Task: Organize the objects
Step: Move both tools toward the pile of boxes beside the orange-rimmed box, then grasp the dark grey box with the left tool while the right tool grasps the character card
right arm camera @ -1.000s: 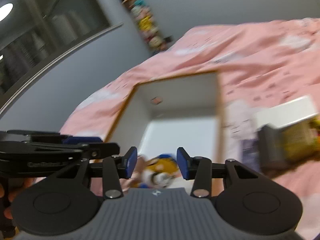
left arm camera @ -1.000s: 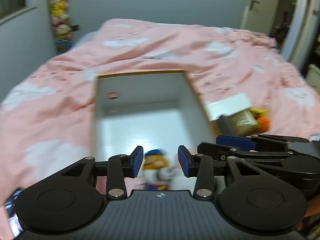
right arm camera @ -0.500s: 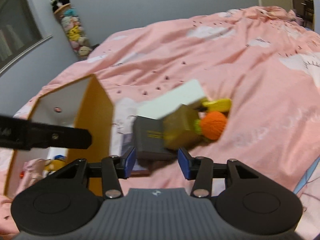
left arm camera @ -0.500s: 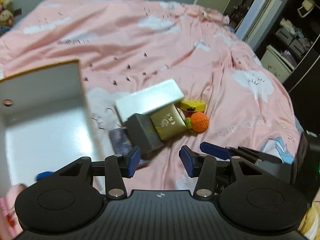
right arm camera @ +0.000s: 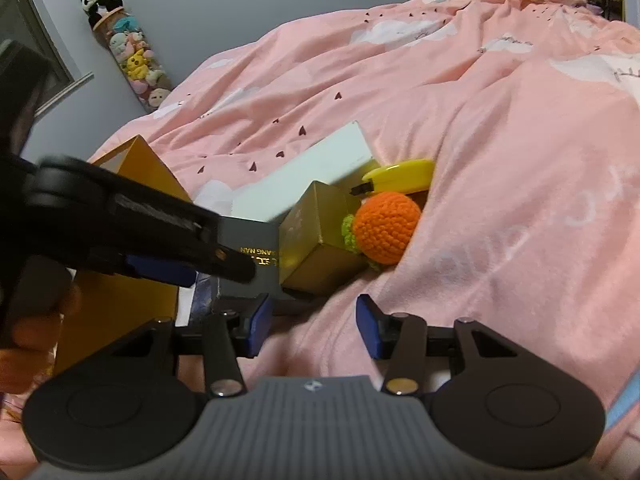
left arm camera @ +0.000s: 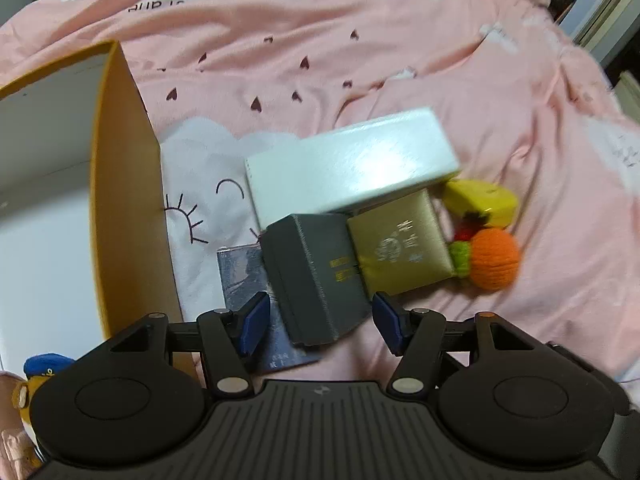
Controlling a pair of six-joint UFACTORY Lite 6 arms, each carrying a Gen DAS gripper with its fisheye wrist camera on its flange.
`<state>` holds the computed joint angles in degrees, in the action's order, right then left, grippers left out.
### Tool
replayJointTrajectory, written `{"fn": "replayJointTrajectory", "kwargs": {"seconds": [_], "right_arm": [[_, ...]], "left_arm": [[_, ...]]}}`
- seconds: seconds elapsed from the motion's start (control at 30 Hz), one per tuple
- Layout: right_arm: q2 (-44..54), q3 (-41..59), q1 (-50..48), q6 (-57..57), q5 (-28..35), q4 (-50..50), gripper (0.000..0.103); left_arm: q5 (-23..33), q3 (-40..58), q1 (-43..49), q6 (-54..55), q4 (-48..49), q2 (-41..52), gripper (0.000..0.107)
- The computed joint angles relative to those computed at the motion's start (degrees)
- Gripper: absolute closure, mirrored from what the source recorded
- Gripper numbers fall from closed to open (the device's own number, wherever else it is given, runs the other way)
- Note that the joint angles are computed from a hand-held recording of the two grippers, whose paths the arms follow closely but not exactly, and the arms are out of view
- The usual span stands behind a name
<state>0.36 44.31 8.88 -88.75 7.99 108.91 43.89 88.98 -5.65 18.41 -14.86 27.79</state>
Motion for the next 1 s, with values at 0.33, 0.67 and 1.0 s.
{"fn": "replayJointTrajectory", "kwargs": {"seconds": [0.33, 0.67, 1.0], "right_arm": [[3.81, 1.86, -1.44, 3.05, 3.64, -4.43, 0.054], [4.45, 3.05, -0.84, 7.99, 2.29, -10.66, 0.054], [7.50, 6.98, 2.69, 19.92, 2.83, -23.52, 0.054]], "left_arm": [[-2.91, 0.24, 0.79, 2.30, -4.62, 4.01, 0.041], [-5.32, -4.16, 2.82, 14.67, -14.56, -0.23, 0.064], [-0.61, -6.60, 9.22, 26.99, -23.44, -8.71, 0.070]]}}
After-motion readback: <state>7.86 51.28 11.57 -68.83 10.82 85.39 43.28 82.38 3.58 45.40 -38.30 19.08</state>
